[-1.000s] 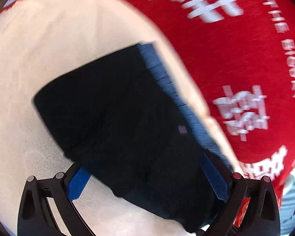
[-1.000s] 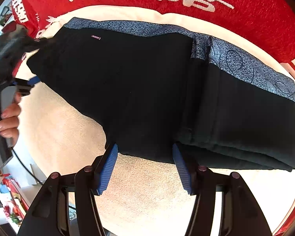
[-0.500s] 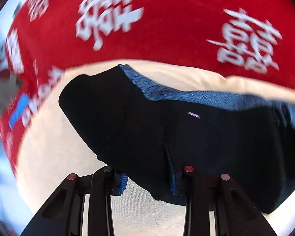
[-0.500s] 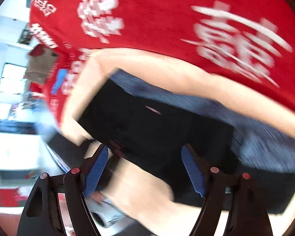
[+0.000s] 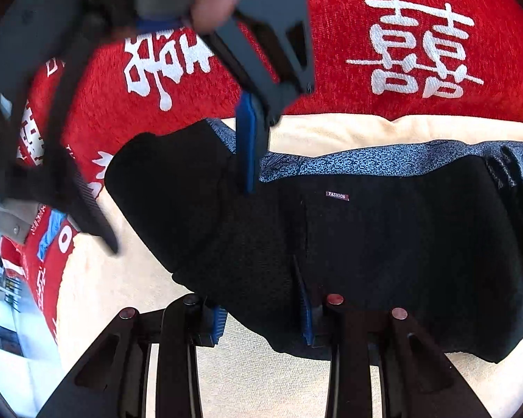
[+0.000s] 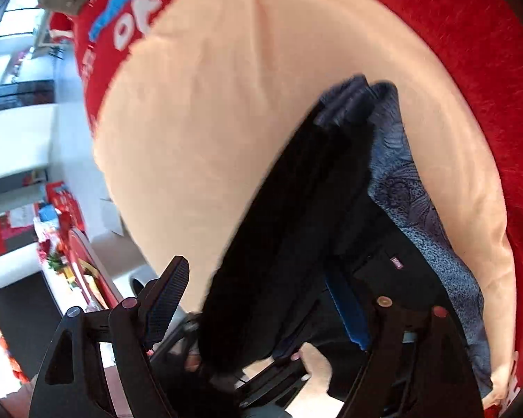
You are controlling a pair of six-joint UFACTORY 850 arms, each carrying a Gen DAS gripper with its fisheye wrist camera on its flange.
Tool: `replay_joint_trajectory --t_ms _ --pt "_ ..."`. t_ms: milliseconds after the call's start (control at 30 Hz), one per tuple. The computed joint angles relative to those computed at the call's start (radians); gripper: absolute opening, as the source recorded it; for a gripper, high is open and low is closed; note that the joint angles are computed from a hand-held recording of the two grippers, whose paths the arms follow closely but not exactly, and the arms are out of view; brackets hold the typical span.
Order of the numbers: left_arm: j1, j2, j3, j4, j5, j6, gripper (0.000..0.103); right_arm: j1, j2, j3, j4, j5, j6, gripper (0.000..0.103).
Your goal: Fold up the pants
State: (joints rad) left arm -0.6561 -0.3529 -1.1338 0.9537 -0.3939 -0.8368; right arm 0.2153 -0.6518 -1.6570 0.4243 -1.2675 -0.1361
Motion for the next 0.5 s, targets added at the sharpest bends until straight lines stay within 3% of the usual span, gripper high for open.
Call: replay_joint_trajectory --t_ms 33,267,500 --pt "-0.001 -0.003 -0.006 -0.021 -0.011 0.021 0.035 0.0 0.004 0.008 -0.019 0.011 -0.001 0.02" --pt "-0.042 0.063 0.0 -0.033 0.022 0.073 0.035 -0.114 0.267 0.297 0.166 0.22 -0.147 0.017" --pt "-0.133 0.136 -0.061 -0.402 0.071 0.446 0.035 -0.363 0.61 0.607 0.446 0.27 -0.339 0.018"
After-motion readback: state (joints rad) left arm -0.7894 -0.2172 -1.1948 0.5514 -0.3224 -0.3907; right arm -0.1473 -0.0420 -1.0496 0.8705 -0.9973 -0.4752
